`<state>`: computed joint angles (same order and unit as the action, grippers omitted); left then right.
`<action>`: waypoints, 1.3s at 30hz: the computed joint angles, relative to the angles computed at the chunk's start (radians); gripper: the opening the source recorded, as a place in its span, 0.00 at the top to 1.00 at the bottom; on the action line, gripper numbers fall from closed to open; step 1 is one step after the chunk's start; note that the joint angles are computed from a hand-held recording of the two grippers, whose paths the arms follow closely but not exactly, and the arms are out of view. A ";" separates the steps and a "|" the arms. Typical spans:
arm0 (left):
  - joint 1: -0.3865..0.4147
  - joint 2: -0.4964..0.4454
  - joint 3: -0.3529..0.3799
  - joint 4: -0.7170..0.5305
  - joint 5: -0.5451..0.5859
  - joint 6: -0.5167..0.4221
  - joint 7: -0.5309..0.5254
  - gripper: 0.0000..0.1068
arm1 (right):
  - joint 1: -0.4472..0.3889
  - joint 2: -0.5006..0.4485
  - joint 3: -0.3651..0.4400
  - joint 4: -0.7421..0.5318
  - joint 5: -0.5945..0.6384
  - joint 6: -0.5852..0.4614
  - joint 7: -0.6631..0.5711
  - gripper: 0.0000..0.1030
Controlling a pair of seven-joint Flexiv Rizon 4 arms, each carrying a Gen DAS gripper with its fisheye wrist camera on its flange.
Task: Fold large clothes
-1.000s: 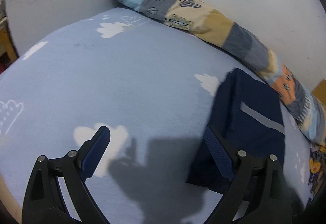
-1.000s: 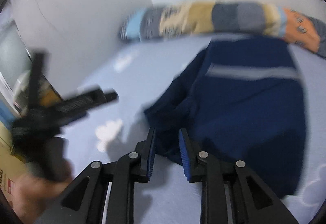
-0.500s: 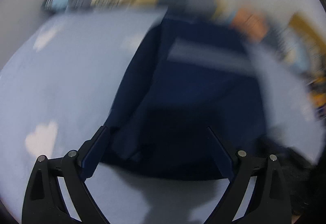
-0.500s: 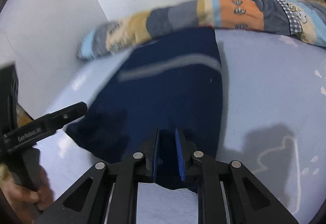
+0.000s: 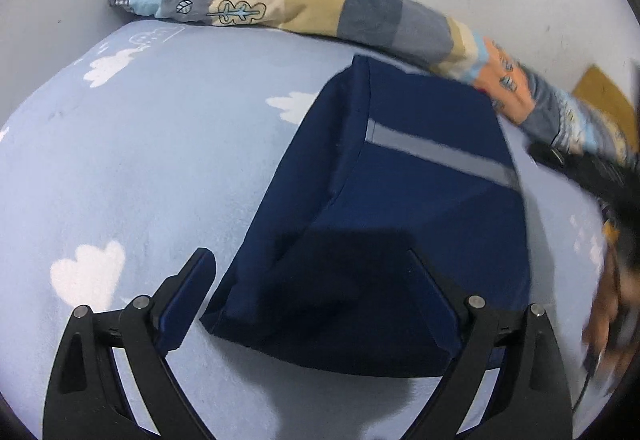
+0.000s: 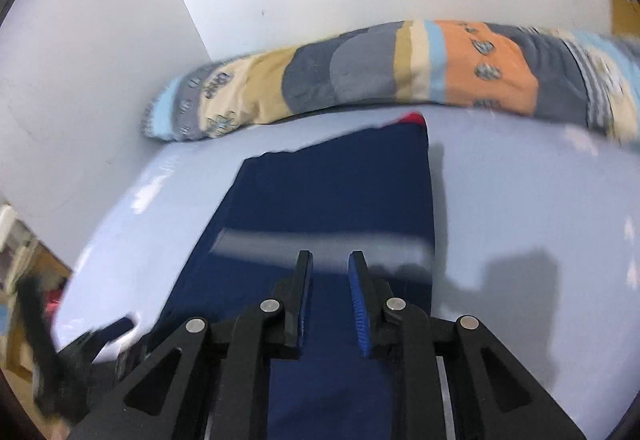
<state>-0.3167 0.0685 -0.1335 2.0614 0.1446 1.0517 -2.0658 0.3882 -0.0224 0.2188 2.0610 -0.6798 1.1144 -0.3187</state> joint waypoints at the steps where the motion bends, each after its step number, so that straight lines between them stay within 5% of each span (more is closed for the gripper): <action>1: 0.002 -0.014 -0.006 -0.016 0.002 -0.033 0.003 0.11 | 0.007 -0.055 -0.003 -0.057 0.080 -0.051 -0.083 0.75; 3: 0.004 -0.046 -0.002 -0.040 -0.038 -0.125 0.046 0.10 | 0.010 -0.110 0.007 -0.098 0.238 -0.122 -0.207 0.75; 6: 0.000 -0.062 0.011 -0.034 -0.082 -0.116 0.064 0.11 | 0.025 -0.132 -0.002 -0.094 0.272 -0.140 -0.251 0.74; 10: -0.003 -0.023 0.034 0.008 -0.181 -0.016 0.147 0.11 | -0.006 -0.016 0.006 0.044 0.335 0.125 -0.222 0.73; 13: -0.006 -0.006 0.060 0.046 -0.387 -0.024 0.303 0.10 | -0.029 0.090 0.024 0.166 0.449 0.265 -0.239 0.40; 15: -0.009 -0.006 0.076 0.083 -0.545 -0.012 0.412 0.10 | -0.012 0.139 0.020 0.212 0.581 0.293 -0.310 0.36; 21: -0.020 -0.039 0.073 0.139 -1.033 -0.078 0.708 0.10 | 0.147 0.182 -0.095 0.217 1.133 0.259 -0.674 0.36; 25: 0.017 -0.113 0.054 0.081 -1.060 -0.153 0.748 0.10 | 0.165 0.134 -0.117 0.153 1.333 0.212 -0.861 0.36; 30: 0.039 -0.186 0.013 0.034 -1.285 -0.208 0.939 0.04 | 0.141 0.072 -0.122 0.045 1.575 0.162 -1.116 0.36; 37: 0.004 -0.253 -0.043 -0.027 -1.399 -0.146 1.049 0.04 | 0.074 -0.069 -0.060 -0.095 1.592 0.159 -1.230 0.29; 39: -0.034 -0.273 -0.054 -0.042 -1.350 -0.042 1.025 0.04 | 0.072 -0.091 -0.041 -0.100 1.512 0.184 -1.200 0.34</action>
<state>-0.3509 -0.2040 -0.1871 2.0198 -1.2054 1.0102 -1.0411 0.4597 -0.1137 0.1773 1.9611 0.8325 1.2985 -1.5186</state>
